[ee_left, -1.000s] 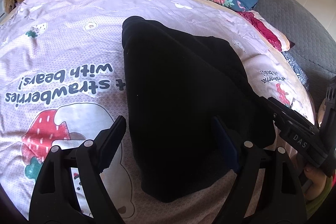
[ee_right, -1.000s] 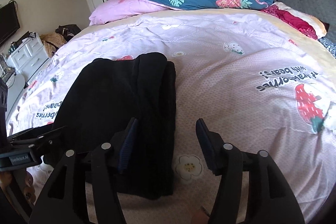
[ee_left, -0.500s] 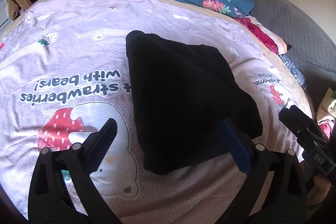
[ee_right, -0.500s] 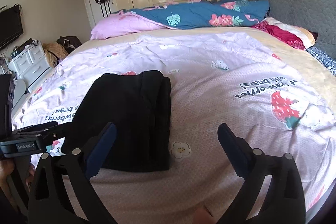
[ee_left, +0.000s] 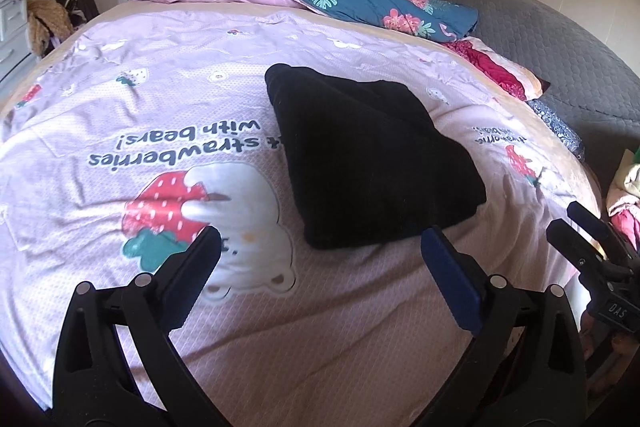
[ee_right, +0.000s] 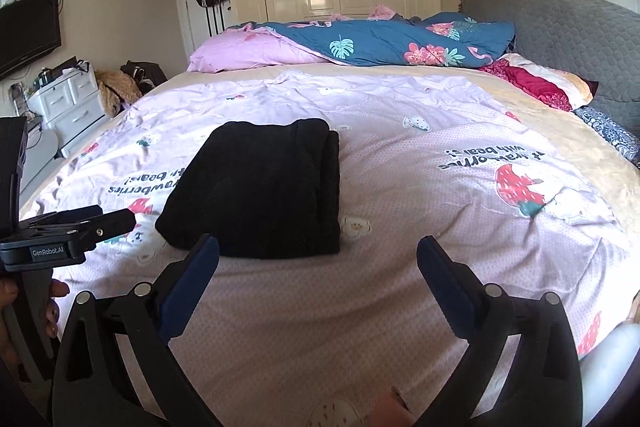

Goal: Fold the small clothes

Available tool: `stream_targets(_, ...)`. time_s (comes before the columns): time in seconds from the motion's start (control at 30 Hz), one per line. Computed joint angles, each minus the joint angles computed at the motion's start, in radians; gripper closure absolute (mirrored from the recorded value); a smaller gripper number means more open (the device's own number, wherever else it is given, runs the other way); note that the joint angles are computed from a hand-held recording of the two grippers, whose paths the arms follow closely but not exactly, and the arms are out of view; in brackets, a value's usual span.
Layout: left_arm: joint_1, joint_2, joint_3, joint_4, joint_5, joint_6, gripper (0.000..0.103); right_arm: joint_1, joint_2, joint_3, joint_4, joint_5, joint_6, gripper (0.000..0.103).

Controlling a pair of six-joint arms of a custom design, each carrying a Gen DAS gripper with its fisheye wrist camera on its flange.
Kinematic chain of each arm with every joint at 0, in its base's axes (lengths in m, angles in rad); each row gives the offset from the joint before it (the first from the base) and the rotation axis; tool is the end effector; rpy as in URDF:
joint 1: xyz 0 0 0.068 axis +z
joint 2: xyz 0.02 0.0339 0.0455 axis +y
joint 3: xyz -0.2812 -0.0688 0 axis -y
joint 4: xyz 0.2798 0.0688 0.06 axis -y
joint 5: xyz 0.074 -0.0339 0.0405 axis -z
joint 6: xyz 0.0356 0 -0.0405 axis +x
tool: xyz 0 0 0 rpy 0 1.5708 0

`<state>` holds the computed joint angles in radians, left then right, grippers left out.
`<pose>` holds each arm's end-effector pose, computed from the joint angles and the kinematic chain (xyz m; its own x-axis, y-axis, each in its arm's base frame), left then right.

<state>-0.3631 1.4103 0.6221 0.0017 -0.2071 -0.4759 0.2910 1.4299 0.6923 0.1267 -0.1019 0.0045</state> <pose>0.2754 -0.0968 0.1579 -0.6852 -0.2193 -0.6945 -0.1149 0.9742 -0.1942 0.3032 0.0946 0.1854 -0.5511 -0.1604 -0.8189 -0.3628 0.9298 0.0620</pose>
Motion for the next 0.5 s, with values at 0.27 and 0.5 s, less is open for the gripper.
stream_targets(0.27, -0.030, -0.077, -0.074, 0.014, -0.034, -0.029, 0.009, 0.015, -0.044, -0.064, -0.013, 0.036, 0.014, 0.004)
stream_targets(0.5, -0.062, -0.076, -0.062, -0.024, -0.080, -0.049, 0.009, 0.016, -0.054, -0.077, -0.017, 0.048, 0.018, 0.004)
